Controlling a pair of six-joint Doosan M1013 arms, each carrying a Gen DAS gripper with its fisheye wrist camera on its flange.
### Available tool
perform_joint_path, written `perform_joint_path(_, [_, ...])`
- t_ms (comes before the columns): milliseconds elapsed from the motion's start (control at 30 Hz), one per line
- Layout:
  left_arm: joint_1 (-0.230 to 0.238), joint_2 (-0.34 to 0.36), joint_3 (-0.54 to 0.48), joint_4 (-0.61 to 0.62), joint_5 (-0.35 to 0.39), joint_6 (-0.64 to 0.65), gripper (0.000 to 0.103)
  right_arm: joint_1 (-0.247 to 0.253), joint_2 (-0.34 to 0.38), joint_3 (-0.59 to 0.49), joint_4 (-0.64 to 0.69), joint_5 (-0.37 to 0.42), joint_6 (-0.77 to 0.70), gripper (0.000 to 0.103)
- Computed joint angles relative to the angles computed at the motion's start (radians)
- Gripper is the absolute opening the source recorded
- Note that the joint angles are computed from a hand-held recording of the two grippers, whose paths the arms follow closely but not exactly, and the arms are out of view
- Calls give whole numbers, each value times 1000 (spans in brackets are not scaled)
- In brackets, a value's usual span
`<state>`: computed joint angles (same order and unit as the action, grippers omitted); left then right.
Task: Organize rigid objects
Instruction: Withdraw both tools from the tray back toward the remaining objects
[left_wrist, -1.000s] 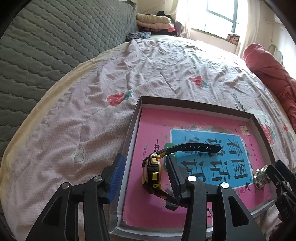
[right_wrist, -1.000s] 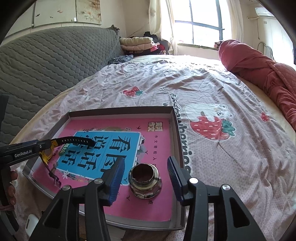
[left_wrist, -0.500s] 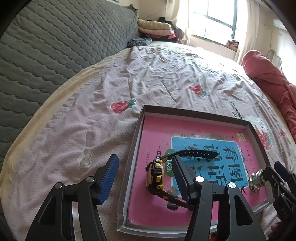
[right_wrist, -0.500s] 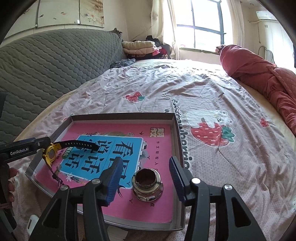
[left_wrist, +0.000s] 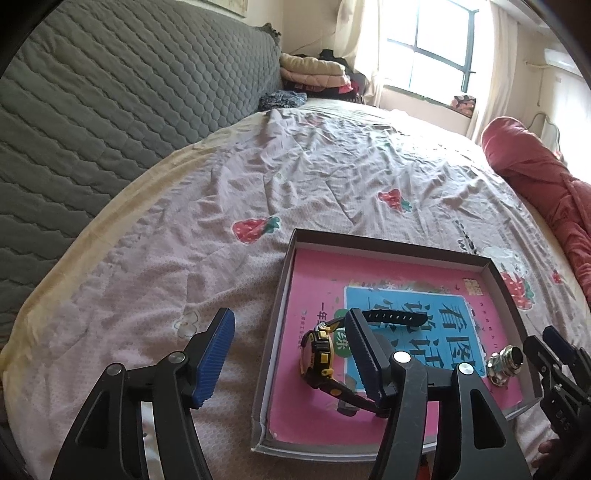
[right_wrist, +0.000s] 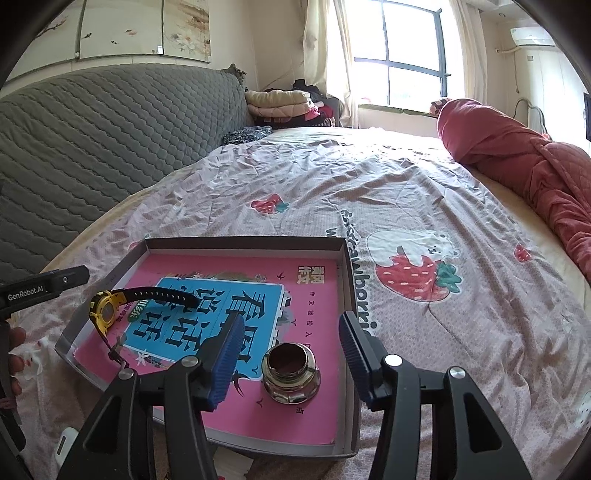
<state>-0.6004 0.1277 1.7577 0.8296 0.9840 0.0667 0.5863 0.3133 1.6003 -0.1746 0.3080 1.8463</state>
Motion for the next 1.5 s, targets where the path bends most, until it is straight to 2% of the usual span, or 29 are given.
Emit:
perform_joint_path(433, [-20,-15,7,12,27,-13,64,-1,-15,11,40,-24,-47,53])
perform_joint_path(600, [-32,-25,11,16,37,-25,64,4,-24,19,16,-32,-27,53])
perform_joint_path(733, [-49,-31,15,31,43,-38,74,8,-33,27,-3,-38,-17,53])
perform_joint_path(1000, [-66,-48,27,39,42,-60,74,14,-50,44,-41,-48,12,53])
perform_joint_path(1500, [-116,-68,50,37,88,-71,74,23,-85,83,-80,-59,33,53])
